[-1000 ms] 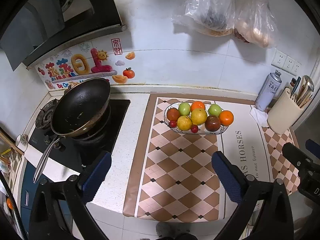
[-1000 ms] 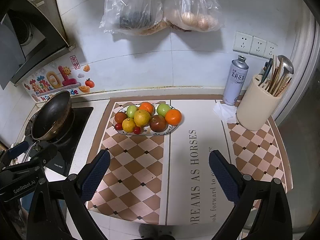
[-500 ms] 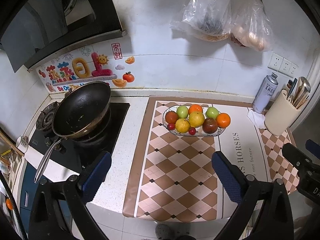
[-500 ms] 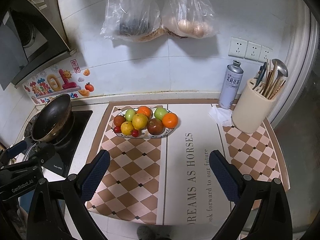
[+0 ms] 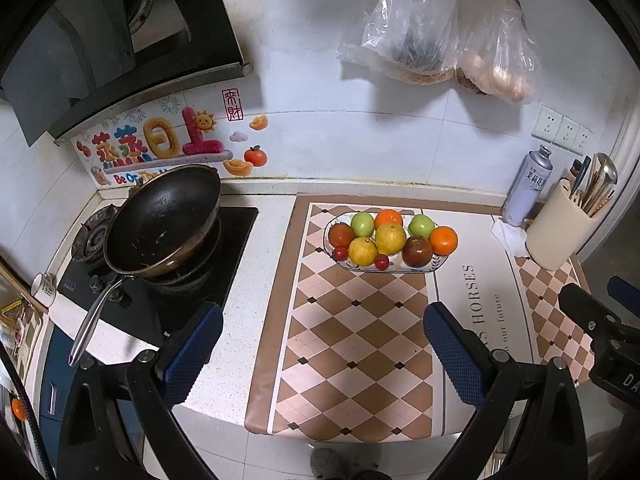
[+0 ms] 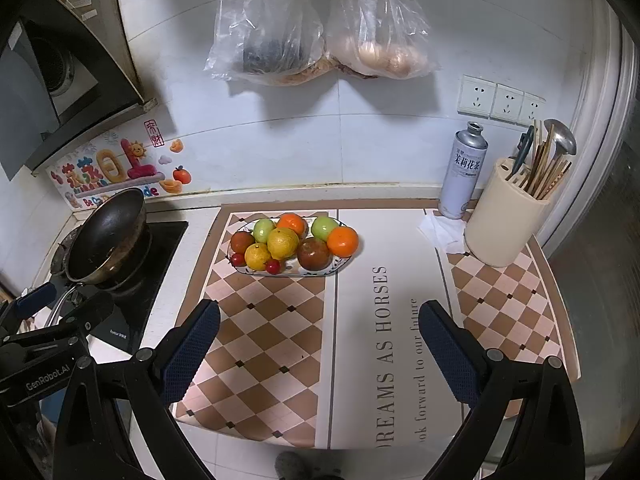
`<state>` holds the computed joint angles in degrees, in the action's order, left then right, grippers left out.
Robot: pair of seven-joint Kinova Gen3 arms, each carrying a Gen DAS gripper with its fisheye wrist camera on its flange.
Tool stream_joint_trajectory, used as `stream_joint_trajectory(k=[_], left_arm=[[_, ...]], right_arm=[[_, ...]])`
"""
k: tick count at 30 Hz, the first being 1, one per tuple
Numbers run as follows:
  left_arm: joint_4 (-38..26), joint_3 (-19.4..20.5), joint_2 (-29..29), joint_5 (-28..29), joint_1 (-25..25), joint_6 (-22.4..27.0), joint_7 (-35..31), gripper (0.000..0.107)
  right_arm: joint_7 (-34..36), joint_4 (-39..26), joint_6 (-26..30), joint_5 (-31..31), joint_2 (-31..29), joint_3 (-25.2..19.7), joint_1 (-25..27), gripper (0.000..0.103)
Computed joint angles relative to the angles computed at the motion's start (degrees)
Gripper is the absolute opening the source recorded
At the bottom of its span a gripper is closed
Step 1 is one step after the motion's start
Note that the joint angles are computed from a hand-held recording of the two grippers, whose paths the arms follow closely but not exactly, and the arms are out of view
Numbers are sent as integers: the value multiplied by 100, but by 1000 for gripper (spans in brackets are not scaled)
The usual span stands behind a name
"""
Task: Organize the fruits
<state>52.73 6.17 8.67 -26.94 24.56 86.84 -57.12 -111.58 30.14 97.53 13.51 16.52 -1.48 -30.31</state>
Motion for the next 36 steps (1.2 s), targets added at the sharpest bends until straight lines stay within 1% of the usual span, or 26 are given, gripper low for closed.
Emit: stream_joint_trajectory(k=[12, 19, 36], left_arm=[[-48, 8, -15, 10, 12, 42, -10, 103], [-88, 10, -17, 36, 2, 73, -26, 103], [-116, 29, -56, 44, -10, 92, -53, 103]], right_arm=[[28, -51, 25, -19, 25, 9, 5, 101], [-50, 86, -18, 58, -60, -8, -87, 101], [-66, 87, 8, 109, -93, -41, -130, 102]])
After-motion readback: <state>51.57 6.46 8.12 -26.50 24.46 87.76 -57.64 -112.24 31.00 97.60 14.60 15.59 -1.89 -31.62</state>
